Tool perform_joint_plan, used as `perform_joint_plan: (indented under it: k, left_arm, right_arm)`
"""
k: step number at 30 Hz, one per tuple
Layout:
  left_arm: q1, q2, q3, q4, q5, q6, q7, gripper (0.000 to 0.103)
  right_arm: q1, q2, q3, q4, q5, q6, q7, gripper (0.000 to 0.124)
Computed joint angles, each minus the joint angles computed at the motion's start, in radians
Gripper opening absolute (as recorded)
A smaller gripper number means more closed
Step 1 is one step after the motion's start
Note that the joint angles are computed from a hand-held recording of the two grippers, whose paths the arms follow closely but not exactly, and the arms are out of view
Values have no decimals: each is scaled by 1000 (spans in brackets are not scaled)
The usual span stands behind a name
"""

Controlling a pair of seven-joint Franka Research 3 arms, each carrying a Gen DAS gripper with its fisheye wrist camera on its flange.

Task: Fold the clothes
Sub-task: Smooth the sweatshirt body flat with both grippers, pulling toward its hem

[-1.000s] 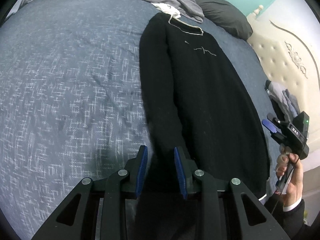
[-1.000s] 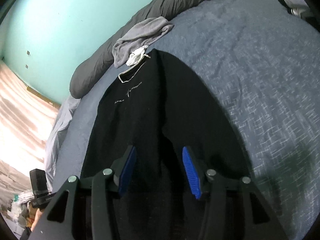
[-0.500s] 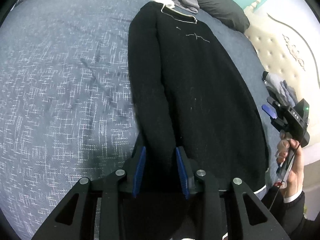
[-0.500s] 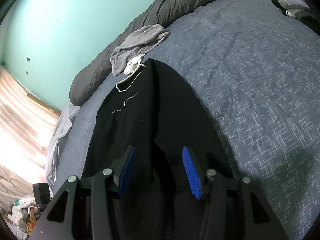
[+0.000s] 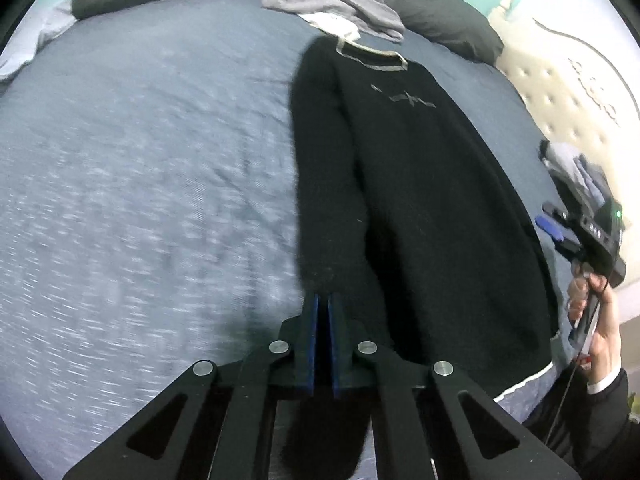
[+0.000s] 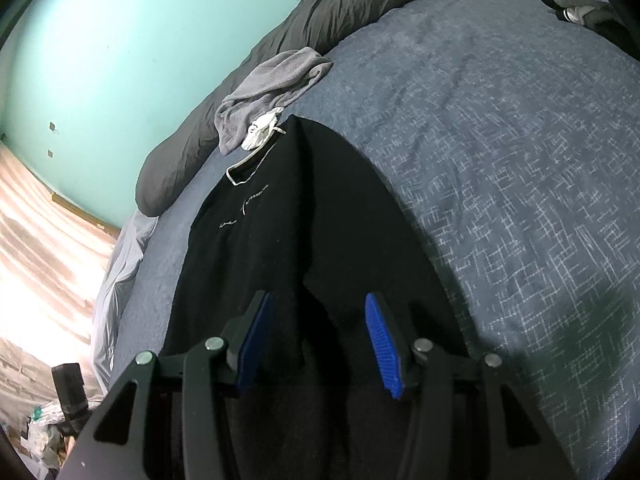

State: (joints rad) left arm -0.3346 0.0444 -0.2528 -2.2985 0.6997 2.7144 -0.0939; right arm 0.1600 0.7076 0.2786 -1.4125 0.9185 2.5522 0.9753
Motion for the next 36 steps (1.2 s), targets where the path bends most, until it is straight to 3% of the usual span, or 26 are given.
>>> perform_joint_plan:
  k: [9, 17, 22, 27, 32, 36]
  left_arm:
    - [60, -127, 10, -83, -99, -99, 135, 5]
    - [125, -263, 10, -136, -116, -236, 204, 4]
    - [157, -282, 23, -182, -161, -301, 247, 4]
    - [179, -282, 48, -248, -225, -240, 287, 4]
    - [181, -287, 36, -280, -247, -183, 300, 8]
    - [178, -342, 20, -340, -265, -137, 250, 23]
  right_arm:
    - [8, 7, -1, 8, -14, 13, 3, 50]
    - [18, 22, -9, 22, -46, 22, 32, 50]
    - [21, 25, -8, 22, -65, 32, 36, 50]
    - [24, 29, -8, 20, -76, 49, 40, 50]
    - [28, 38, -7, 25, -93, 47, 54, 50]
    - [26, 33, 0, 16, -93, 52, 46, 50]
